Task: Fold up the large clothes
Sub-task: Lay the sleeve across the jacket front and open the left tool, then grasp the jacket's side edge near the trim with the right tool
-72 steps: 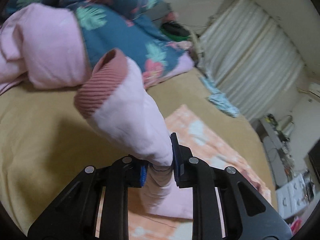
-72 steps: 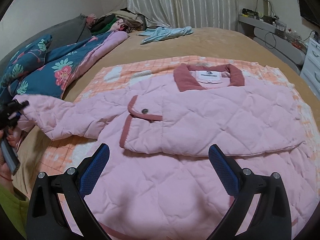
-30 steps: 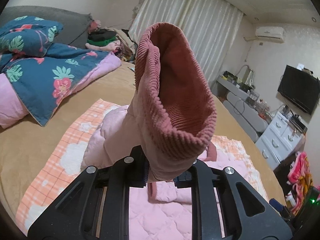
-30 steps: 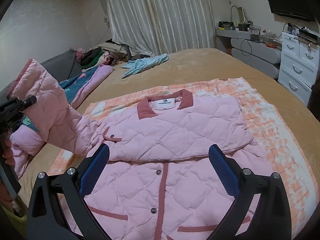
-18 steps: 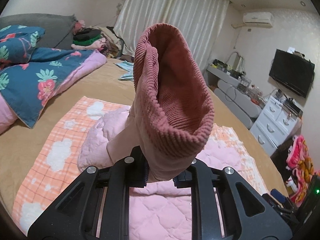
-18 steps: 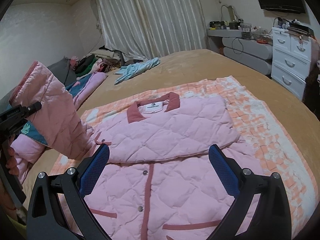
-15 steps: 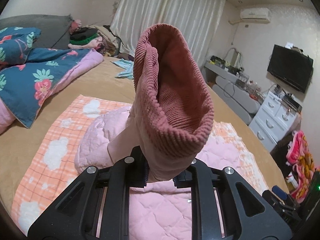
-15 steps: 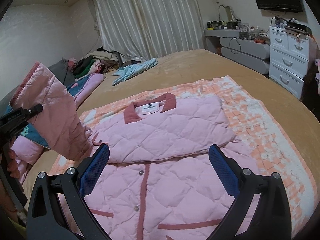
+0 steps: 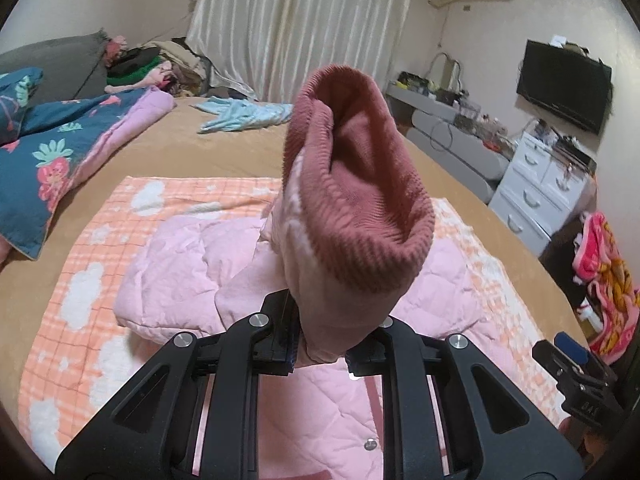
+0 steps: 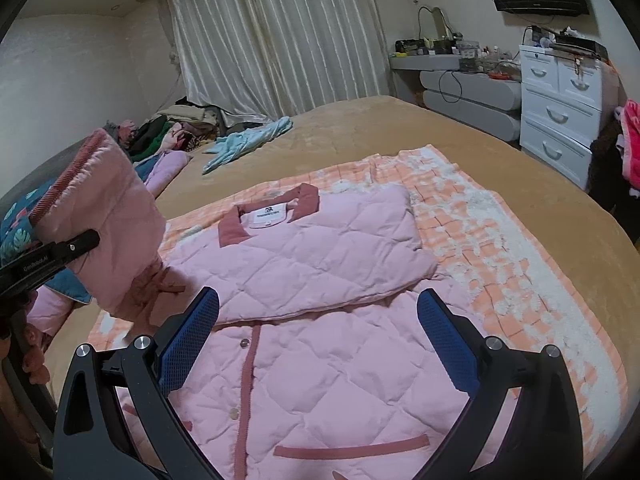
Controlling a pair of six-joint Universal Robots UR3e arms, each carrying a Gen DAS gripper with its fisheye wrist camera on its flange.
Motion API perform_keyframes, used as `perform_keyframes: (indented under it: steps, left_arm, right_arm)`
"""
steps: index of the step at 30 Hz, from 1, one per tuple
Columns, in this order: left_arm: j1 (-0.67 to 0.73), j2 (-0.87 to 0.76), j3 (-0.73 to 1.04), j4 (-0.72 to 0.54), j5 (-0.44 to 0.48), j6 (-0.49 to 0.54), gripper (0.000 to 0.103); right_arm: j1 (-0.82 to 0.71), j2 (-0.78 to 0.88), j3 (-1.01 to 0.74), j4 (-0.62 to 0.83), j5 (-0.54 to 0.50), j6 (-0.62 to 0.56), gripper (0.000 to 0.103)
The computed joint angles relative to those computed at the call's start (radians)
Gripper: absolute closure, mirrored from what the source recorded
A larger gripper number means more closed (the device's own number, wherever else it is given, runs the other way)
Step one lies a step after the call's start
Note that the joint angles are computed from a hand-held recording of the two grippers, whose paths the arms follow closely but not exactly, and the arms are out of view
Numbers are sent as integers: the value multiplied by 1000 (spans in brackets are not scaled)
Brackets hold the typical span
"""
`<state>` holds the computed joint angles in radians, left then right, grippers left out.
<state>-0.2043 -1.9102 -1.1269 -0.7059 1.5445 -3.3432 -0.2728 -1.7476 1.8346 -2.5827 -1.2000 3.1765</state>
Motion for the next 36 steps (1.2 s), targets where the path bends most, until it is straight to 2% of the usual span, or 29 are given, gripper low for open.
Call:
perform_keyframes:
  steps: [8,12,21,29,36]
  left_arm:
    - [-71,-113,75,-43,10,25,94]
    - [-106,-163,110,-57,33,35,96]
    - [-195,-330,313,-182,100,61,95]
    - [-234,-415,380,-244,108,85,79]
    - [-247,-395,314,-250,97,114,66]
  right_arm:
    - [-89,-30,92,-54,12,-17,4]
    - [-156,-33,130,-53,76,-31,4]
    - [-219,-11,194,-93,119,-67,4]
    - [-266,14,210,-96,130,-71,4]
    - [-238,36,200,-95,103,-69,4]
